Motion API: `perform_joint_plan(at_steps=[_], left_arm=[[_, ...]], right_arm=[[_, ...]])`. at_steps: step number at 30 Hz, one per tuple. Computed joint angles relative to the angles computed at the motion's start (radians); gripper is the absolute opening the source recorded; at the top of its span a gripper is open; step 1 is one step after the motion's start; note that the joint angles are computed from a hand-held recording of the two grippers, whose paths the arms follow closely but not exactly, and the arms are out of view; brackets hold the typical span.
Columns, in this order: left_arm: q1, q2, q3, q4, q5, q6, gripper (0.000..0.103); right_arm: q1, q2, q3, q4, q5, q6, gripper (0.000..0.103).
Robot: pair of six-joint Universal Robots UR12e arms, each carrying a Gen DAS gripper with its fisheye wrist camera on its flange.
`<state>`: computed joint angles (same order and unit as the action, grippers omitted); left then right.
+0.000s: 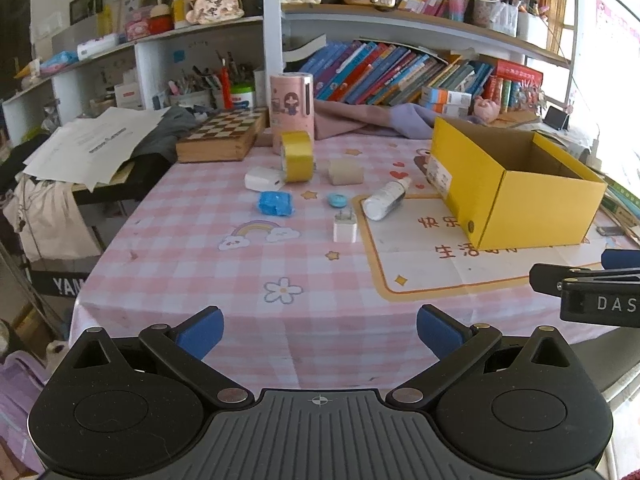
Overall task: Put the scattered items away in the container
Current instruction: 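Move both tools toward the scattered items on the table, then grasp the white plug charger with the left tool while the right tool grasps the spray bottle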
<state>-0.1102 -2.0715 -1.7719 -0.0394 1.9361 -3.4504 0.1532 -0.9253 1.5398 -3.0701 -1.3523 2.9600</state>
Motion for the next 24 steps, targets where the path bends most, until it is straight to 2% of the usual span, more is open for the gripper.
perform_joint_plan(at_steps=[3,9,16,20,24], left_arm=[[0.005,0.004,-0.005,-0.004,0.000,-0.014,0.103],[0.022,0.014,-0.024,-0.005,-0.025,-0.065,0.103],[0.028,0.012,-0.023,0.013,-0.023,-0.064,0.103],[0.028,0.004,-0.012,0.022,0.023,-0.078,0.103],[0.038,-0.009,0.009,0.001,0.012,-0.079,0.103]], right_arm=[[0.006,0.005,-0.010,0.007,0.012,-0.014,0.094],[0.008,0.012,-0.028,0.038,0.084,-0.036,0.093],[0.010,0.024,-0.051,0.046,0.126,-0.050,0.069],[0.013,0.038,-0.071,0.047,0.127,-0.046,0.065],[0.017,0.059,-0.102,0.052,0.125,-0.041,0.065]])
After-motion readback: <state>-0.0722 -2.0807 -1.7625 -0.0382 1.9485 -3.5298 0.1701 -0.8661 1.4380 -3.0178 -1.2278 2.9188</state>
